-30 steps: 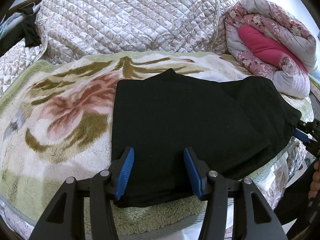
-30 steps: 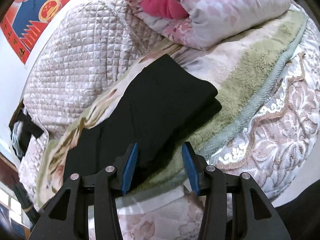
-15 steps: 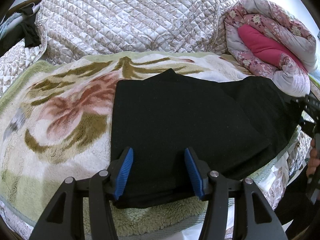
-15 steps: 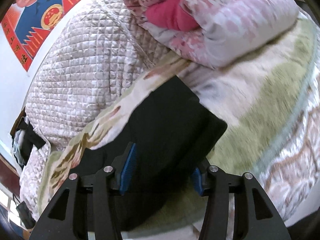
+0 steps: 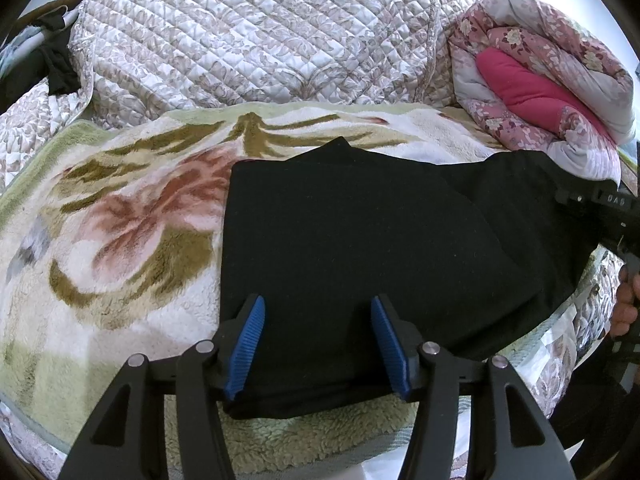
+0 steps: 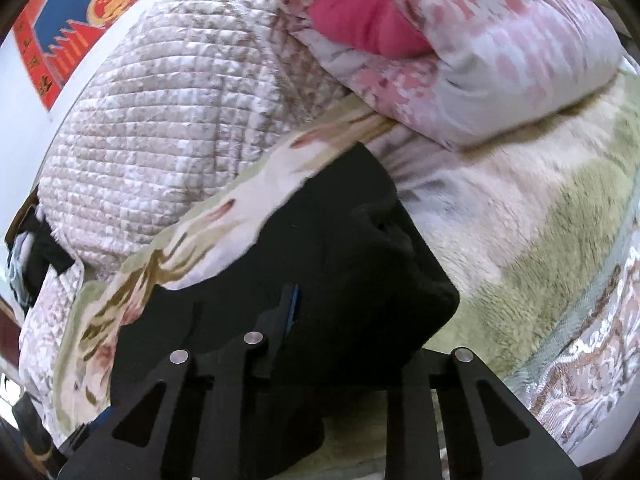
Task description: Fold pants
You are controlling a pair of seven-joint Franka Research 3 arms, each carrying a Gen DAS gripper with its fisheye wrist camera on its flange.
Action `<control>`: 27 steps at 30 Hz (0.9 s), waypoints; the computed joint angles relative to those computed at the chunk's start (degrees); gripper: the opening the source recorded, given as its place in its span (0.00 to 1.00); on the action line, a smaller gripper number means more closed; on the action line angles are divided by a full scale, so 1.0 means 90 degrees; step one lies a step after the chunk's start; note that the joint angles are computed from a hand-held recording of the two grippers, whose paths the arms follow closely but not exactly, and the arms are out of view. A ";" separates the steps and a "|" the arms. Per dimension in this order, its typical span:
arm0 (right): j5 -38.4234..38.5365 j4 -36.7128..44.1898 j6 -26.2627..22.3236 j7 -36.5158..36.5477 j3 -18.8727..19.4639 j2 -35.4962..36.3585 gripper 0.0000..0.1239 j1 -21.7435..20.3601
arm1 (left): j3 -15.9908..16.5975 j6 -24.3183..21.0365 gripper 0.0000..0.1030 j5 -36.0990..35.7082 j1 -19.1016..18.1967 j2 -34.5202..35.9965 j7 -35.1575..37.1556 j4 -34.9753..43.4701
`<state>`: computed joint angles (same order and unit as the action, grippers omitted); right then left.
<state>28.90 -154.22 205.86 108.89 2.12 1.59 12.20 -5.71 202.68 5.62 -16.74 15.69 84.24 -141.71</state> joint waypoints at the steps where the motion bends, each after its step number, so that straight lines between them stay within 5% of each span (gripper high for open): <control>1: 0.0142 0.0053 -0.0027 -0.0211 0.0022 -0.0033 0.17 0.0047 | -0.0018 -0.0018 0.57 0.0038 0.0033 -0.0013 -0.0015 -0.0007; 10: 0.1285 0.0974 -0.0391 -0.2128 0.0358 -0.0030 0.16 0.0589 | -0.0268 0.0176 0.57 0.0731 0.0726 -0.0312 -0.0800 -0.0174; 15: 0.0957 0.1721 -0.0793 -0.2516 0.0390 0.0427 0.15 0.0956 | -0.0263 -0.0005 0.57 0.0903 0.1030 -0.0434 -0.1247 -0.0187; 23: 0.0380 0.3008 -0.2071 -0.2957 -0.0361 0.1750 0.15 0.2137 | -0.0308 -0.0176 0.57 0.1402 0.1615 -0.0571 -0.2175 -0.0242; 27: 0.0001 0.2961 -0.1996 -0.2624 -0.1075 0.1858 0.16 0.2862 | -0.0379 -0.0218 0.57 0.1833 0.1910 -0.0573 -0.2671 -0.0226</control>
<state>28.91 -127.57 187.90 85.27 -7.55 18.31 37.96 -9.12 200.73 22.12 0.45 10.53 60.20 -143.74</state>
